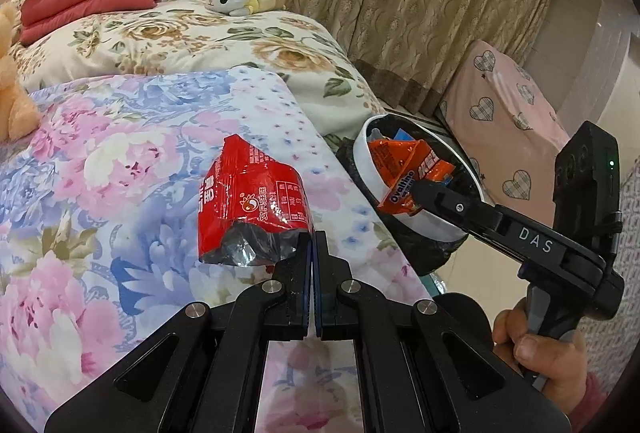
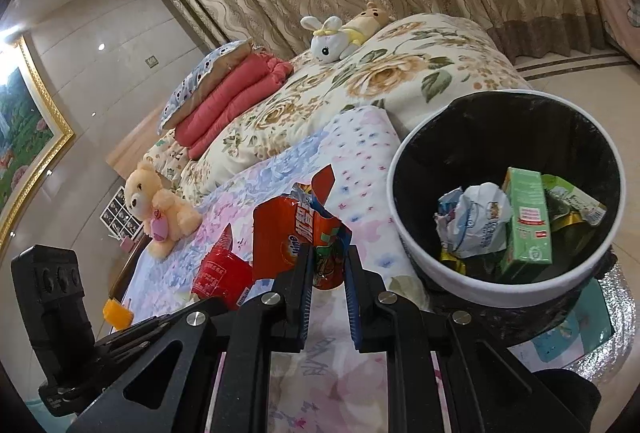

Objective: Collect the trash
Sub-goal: 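Carry red candy bag and orange candy wrapper over the bin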

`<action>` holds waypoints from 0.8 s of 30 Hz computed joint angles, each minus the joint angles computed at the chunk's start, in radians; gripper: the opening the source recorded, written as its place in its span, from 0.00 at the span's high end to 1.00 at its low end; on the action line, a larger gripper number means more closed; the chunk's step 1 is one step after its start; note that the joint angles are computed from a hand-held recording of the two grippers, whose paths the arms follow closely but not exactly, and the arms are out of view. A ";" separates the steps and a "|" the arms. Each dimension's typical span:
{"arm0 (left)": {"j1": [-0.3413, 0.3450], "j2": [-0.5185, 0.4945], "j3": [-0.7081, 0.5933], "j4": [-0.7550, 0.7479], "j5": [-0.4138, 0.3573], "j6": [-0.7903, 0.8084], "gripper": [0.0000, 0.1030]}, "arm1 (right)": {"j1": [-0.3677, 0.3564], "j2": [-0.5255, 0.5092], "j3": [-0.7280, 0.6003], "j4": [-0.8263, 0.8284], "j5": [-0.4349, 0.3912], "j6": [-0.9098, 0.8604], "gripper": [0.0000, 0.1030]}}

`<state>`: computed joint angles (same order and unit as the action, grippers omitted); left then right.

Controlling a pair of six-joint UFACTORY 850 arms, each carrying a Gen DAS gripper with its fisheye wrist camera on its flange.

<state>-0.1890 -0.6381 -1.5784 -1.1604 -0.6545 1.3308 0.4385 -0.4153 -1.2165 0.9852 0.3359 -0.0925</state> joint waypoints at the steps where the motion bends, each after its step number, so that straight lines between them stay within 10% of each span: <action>1: -0.002 0.002 0.002 0.000 0.002 0.001 0.99 | -0.001 0.005 0.008 0.000 0.003 0.003 0.85; 24: -0.072 0.031 0.016 0.001 -0.013 0.052 0.99 | -0.012 0.126 0.167 0.080 0.096 0.001 0.85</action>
<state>-0.2609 -0.6074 -1.5625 -1.1599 -0.6679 1.3829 0.4264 -0.2896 -1.0499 1.0654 0.4315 -0.0911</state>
